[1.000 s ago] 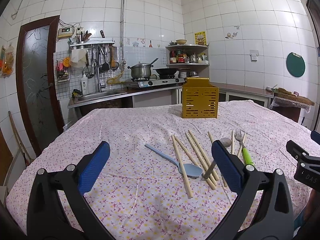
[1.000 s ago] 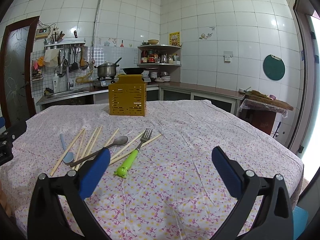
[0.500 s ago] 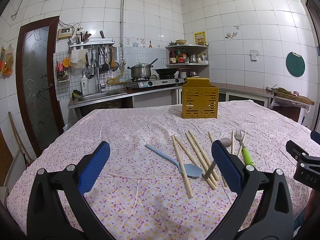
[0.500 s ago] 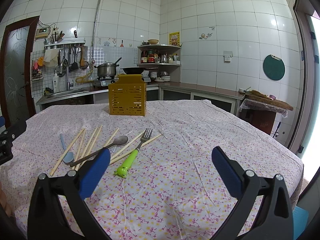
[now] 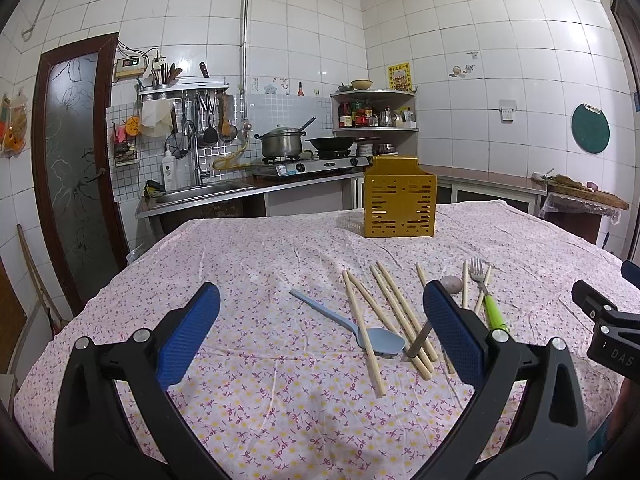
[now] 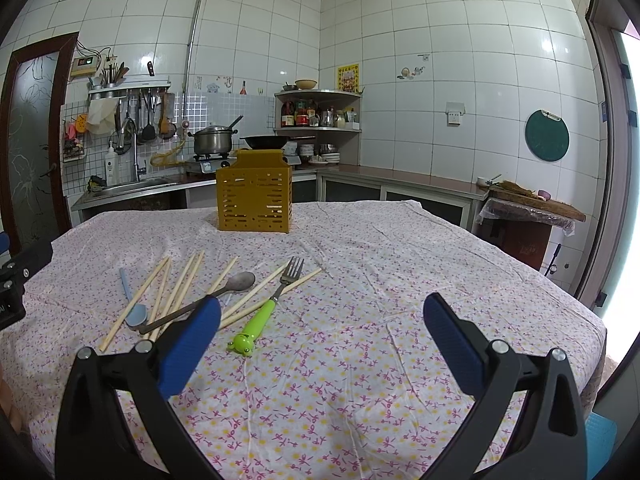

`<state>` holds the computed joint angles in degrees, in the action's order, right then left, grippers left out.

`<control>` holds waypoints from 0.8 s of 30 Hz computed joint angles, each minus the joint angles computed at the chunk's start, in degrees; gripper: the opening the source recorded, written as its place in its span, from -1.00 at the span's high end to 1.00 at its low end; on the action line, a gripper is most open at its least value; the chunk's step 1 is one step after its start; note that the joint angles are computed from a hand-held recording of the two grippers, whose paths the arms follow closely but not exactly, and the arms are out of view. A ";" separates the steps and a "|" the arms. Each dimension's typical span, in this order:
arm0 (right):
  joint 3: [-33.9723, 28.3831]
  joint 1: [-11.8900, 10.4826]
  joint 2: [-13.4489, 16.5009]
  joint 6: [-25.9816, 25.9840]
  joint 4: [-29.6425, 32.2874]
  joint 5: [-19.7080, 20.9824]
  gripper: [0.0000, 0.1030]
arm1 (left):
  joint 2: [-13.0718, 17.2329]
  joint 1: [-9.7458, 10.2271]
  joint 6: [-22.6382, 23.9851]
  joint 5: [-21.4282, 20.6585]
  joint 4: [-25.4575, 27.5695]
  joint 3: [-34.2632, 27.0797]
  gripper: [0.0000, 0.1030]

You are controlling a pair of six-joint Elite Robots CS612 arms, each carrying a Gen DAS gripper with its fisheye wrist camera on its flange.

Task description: Organize utensils

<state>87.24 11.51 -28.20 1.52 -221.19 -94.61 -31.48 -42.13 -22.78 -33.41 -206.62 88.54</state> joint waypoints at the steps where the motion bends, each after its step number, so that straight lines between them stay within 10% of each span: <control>1: 0.01 0.02 -0.01 -0.03 -0.01 -0.03 -0.92 | 0.00 0.00 0.03 0.00 0.01 -0.01 -0.91; 24: -0.75 -0.14 0.35 0.38 1.57 0.06 -0.92 | -0.03 0.62 -2.66 -1.02 2.80 -0.24 -0.91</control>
<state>86.49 11.37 -27.86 1.90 -219.62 -94.55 -31.51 -41.51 -25.44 -34.43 -203.81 88.30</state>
